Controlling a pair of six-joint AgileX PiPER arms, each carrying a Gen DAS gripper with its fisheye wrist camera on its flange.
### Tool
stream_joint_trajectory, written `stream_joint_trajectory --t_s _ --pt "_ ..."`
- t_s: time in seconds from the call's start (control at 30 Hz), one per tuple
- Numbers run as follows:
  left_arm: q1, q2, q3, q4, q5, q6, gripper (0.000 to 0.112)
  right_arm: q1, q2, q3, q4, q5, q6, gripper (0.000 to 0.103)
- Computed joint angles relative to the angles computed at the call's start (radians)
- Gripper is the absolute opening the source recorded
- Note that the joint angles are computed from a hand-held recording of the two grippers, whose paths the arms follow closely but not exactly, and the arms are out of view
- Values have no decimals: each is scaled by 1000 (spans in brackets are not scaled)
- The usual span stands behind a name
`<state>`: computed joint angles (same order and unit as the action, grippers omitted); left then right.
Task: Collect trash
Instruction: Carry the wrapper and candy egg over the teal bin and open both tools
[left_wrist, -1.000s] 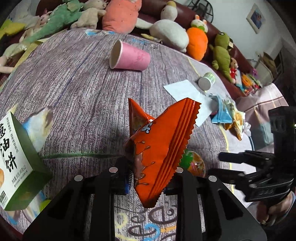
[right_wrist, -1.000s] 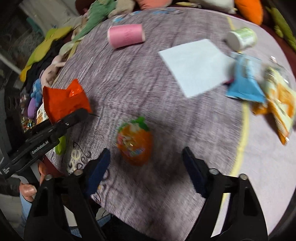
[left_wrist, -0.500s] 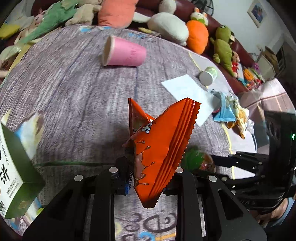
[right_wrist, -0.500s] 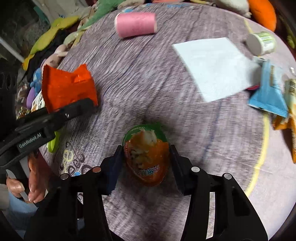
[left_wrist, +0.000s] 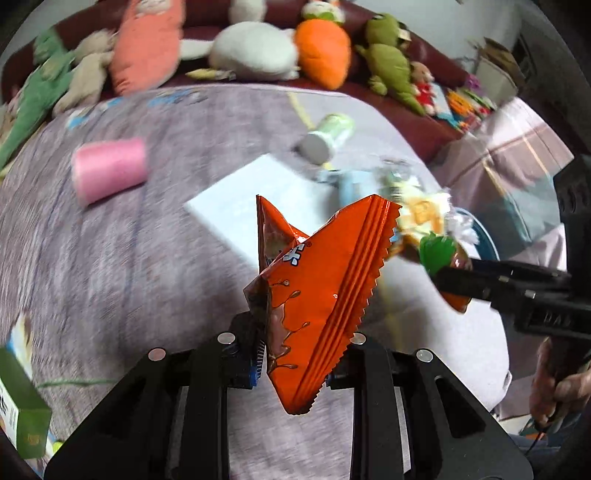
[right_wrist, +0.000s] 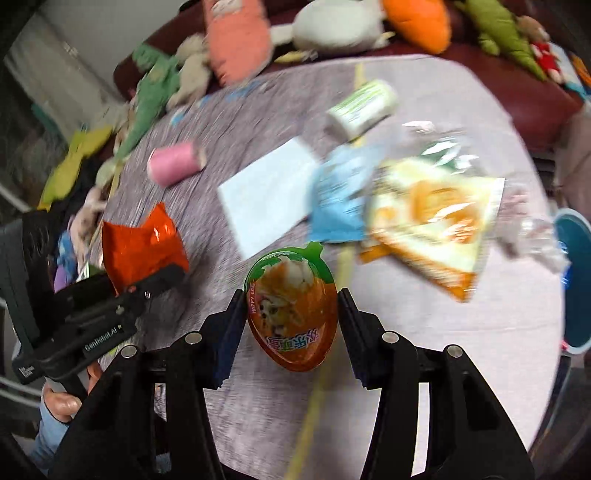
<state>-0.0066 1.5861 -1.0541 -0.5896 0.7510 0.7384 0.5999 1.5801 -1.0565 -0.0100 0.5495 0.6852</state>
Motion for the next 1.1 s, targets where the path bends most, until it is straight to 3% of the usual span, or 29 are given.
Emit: stream_joint_trajectory --t_s 0.17,0.3,0.53,0.7,0.87,1.1 --pt "-188 15 -71 95 -18 -156 24 -158 -171 138 40 -8 -82 48" --pt "-332 60 -168 163 -8 -261 24 -357 -309 228 139 12 -234 48" --pt "-566 210 -393 265 44 -410 24 -830 -493 323 429 115 -658 48" --pt "-685 333 -571 302 111 -480 24 -1165 -512 347 634 215 -982 48" --pt "-789 491 -808 338 210 -557 24 -1412 -459 349 753 289 -1201 48" --pt "-881 767 -1200 373 384 -643 25 -1598 -343 345 835 332 -1382 48"
